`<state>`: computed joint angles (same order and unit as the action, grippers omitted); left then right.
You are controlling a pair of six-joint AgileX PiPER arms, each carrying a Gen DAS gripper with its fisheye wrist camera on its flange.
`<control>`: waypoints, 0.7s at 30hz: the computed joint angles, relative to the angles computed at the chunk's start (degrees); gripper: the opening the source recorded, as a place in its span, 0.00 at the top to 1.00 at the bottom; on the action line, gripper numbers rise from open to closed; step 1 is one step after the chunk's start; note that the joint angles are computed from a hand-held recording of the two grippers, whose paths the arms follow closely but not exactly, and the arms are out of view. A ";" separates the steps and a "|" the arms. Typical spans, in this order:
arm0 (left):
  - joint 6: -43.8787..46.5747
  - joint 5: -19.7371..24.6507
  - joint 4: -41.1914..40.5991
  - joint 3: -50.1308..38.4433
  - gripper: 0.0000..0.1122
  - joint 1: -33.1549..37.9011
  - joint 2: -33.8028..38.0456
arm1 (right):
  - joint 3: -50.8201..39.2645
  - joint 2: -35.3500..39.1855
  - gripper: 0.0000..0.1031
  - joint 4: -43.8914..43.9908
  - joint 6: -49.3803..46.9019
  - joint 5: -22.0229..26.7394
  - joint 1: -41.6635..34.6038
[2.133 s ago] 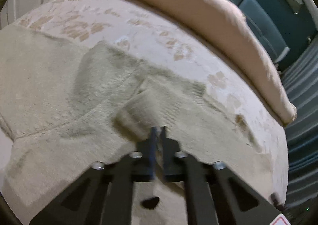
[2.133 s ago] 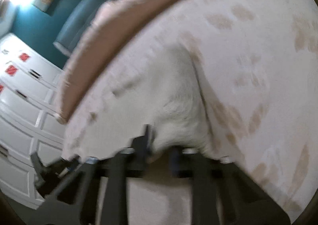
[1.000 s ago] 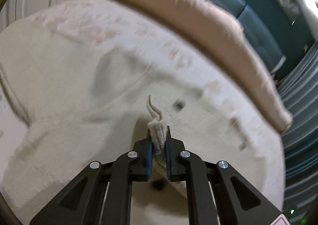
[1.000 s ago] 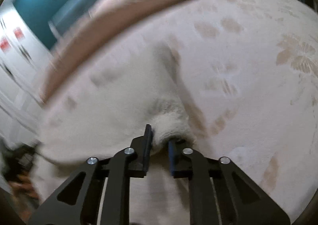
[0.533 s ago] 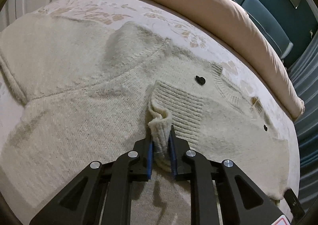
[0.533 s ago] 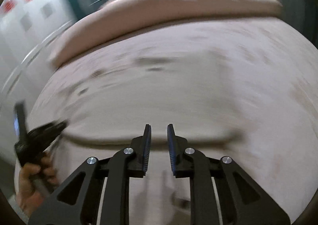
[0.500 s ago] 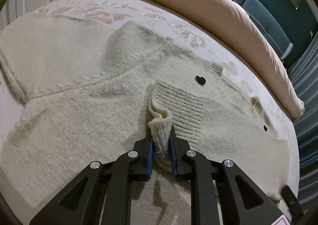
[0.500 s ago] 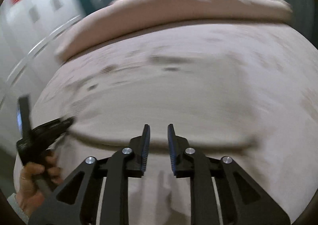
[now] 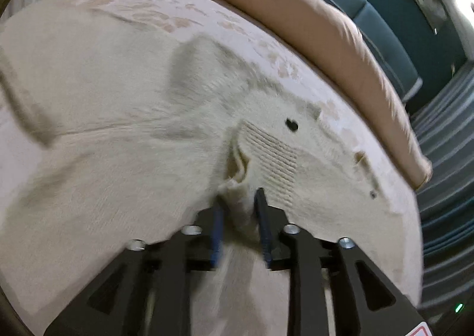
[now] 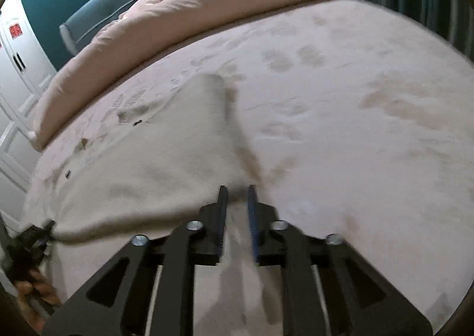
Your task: Fold small clothes
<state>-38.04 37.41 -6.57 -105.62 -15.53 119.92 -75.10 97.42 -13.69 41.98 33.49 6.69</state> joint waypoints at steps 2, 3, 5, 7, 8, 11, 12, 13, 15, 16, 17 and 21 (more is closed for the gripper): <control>-1.33 -2.65 1.42 7.43 0.62 1.91 -6.48 | 3.34 -2.59 0.82 0.11 -0.02 -0.79 3.57; -0.48 -3.68 1.04 10.40 0.50 3.38 -9.20 | 4.54 -3.20 0.80 0.09 0.21 -1.13 5.53; -1.15 -4.20 3.34 15.26 0.42 7.64 -14.33 | 5.03 -1.94 0.73 -2.90 3.79 -1.37 10.26; 2.17 -3.03 2.06 16.96 0.40 13.72 -16.82 | 5.14 0.13 0.63 -9.62 11.15 0.07 14.47; 4.40 -1.05 1.30 16.23 0.39 17.86 -16.92 | 5.71 0.47 0.59 -13.57 15.53 0.48 16.14; 9.14 5.16 -0.44 9.90 0.39 28.81 -13.25 | 6.57 0.91 0.55 -19.74 22.07 1.21 18.57; 8.53 7.59 1.22 6.27 0.39 31.91 -10.88 | 6.29 1.10 0.53 -19.00 21.65 1.06 18.49; 8.56 8.88 1.83 3.81 0.39 33.84 -9.14 | 6.61 1.01 0.49 -18.37 21.21 0.31 18.09; 7.60 14.42 3.79 -5.46 0.39 37.99 -2.72 | 7.38 0.94 0.42 -18.27 20.88 -1.07 18.11; 7.77 16.23 3.40 -8.58 0.39 39.10 -0.63 | 6.92 1.27 0.35 -17.71 19.81 -1.10 18.22; 7.75 19.11 2.67 -13.34 0.39 40.42 2.50 | 5.76 2.19 0.29 -16.92 18.11 -0.70 18.50; 7.53 23.25 -0.60 -23.63 0.37 42.69 9.49 | 3.56 4.13 0.23 -19.01 18.61 1.95 20.08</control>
